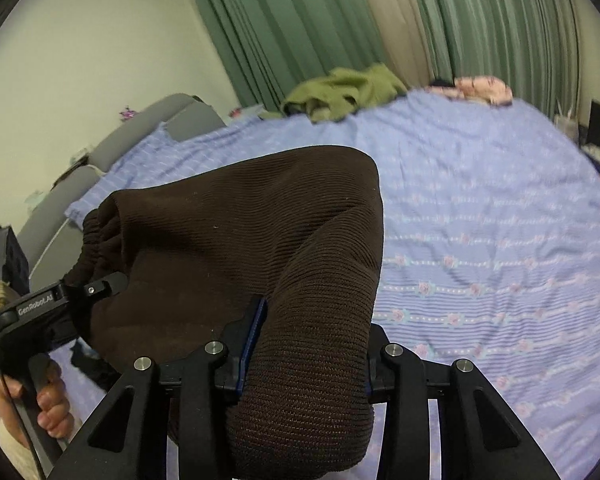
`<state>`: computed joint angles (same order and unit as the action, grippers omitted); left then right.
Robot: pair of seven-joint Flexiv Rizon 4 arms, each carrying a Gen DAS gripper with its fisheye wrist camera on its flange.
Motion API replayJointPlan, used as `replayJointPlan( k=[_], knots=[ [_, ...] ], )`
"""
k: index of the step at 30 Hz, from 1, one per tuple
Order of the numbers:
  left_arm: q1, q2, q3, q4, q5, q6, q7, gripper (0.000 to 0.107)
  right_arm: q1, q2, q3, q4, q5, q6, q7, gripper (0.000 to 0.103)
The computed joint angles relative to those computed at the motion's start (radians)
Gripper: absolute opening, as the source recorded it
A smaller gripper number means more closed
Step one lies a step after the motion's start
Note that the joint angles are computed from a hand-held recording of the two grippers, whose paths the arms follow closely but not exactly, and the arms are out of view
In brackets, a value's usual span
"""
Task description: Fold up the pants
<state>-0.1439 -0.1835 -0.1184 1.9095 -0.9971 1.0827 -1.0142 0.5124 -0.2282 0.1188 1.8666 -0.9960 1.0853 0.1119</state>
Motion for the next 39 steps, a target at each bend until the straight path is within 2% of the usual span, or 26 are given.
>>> replayJointPlan(
  k=[3, 10, 16, 22, 30, 33, 36, 39],
  knots=[
    [0.006, 0.098, 0.026, 0.062, -0.041, -0.034, 0.066, 0.044, 0.047, 0.039, 0.027, -0.015, -0.028, -0.1, 0.047, 0.039],
    [0.002, 0.277, 0.13, 0.161, -0.057, -0.137, 0.14, 0.044, 0.159, 0.069, 0.109, -0.088, -0.078, -0.343, 0.145, 0.039],
    [-0.001, 0.402, 0.194, 0.241, -0.048, -0.18, 0.176, 0.044, 0.236, 0.075, 0.149, -0.128, -0.08, -0.468, 0.149, 0.039],
    [-0.002, 0.499, 0.23, 0.305, 0.006, -0.188, 0.153, 0.044, 0.276, 0.088, 0.173, -0.13, -0.075, -0.509, 0.171, 0.039],
    [0.011, 0.594, 0.285, 0.349, 0.08, -0.176, 0.122, 0.044, 0.307, 0.081, 0.184, -0.136, -0.106, -0.472, 0.211, 0.039],
    [0.029, 0.588, 0.325, 0.333, 0.076, -0.213, 0.154, 0.044, 0.331, 0.043, 0.174, -0.188, -0.116, -0.479, 0.181, 0.039],
    [0.053, 0.565, 0.356, 0.311, 0.026, -0.233, 0.216, 0.044, 0.36, -0.008, 0.152, -0.256, -0.12, -0.479, 0.148, 0.039],
    [0.101, 0.499, 0.398, 0.252, -0.028, -0.306, 0.308, 0.044, 0.411, -0.093, 0.112, -0.374, -0.125, -0.505, 0.09, 0.039]
  ],
)
